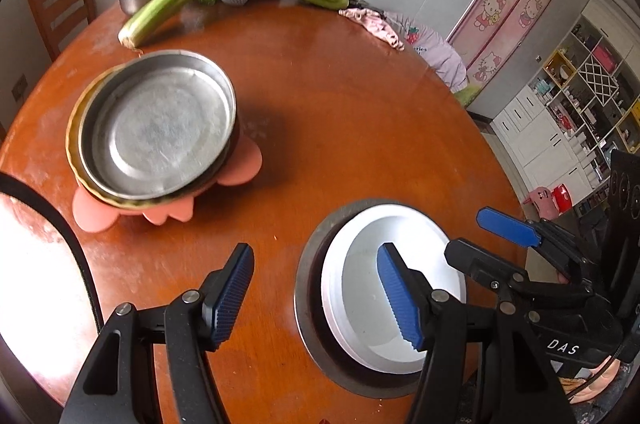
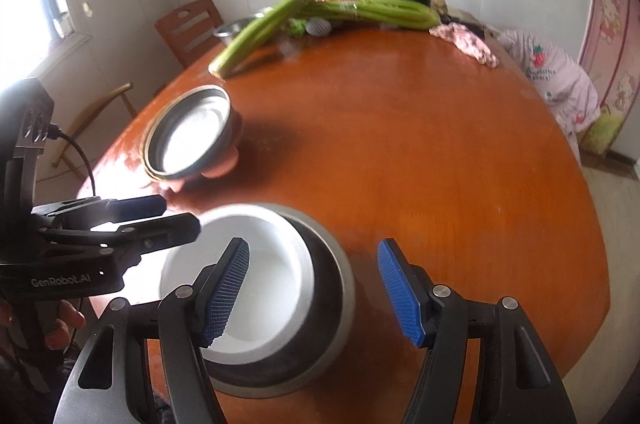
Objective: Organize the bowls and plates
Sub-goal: 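Withdraw the left tool and grasp the rim of the steel bowl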
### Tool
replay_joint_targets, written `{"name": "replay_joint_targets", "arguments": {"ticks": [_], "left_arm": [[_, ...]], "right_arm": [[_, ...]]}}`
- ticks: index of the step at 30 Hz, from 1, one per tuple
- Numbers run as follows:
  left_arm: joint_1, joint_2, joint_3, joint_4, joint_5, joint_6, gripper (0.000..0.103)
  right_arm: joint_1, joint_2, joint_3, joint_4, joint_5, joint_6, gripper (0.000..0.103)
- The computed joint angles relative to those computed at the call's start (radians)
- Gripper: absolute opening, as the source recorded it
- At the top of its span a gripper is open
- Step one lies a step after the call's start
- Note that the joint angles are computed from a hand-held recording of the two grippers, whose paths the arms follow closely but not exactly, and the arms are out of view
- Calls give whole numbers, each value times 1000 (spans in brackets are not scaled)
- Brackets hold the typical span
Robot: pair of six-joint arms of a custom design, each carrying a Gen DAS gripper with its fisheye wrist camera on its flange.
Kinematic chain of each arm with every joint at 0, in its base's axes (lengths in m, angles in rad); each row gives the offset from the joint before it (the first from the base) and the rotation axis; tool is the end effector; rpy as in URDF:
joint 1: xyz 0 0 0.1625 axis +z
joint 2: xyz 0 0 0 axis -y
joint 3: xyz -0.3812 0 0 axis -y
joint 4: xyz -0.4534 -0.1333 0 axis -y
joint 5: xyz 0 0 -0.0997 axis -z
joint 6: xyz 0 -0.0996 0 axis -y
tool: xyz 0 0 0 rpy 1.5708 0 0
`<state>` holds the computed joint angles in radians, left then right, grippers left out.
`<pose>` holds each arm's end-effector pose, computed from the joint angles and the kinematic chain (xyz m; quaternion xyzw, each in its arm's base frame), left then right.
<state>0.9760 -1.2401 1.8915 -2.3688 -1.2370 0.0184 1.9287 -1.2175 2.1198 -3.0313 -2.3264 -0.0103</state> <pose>-0.1969 -0.5872 0.1696 0.2852 0.9413 -0.1163 0.1383 0.2486 -0.4791 0.1557 0.0637 -0.8970 0.3135 0.3050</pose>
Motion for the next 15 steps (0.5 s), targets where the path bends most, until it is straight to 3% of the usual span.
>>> {"name": "replay_joint_targets", "arguments": {"ticks": [5,15], "left_arm": [[7,5,7,8,-36,21,64],[1,22,12,26,-10,5,64]], "right_arm": [[-13,-5,13,30,-1,33,69],[-38,-6,24,89,34,77,69]]}}
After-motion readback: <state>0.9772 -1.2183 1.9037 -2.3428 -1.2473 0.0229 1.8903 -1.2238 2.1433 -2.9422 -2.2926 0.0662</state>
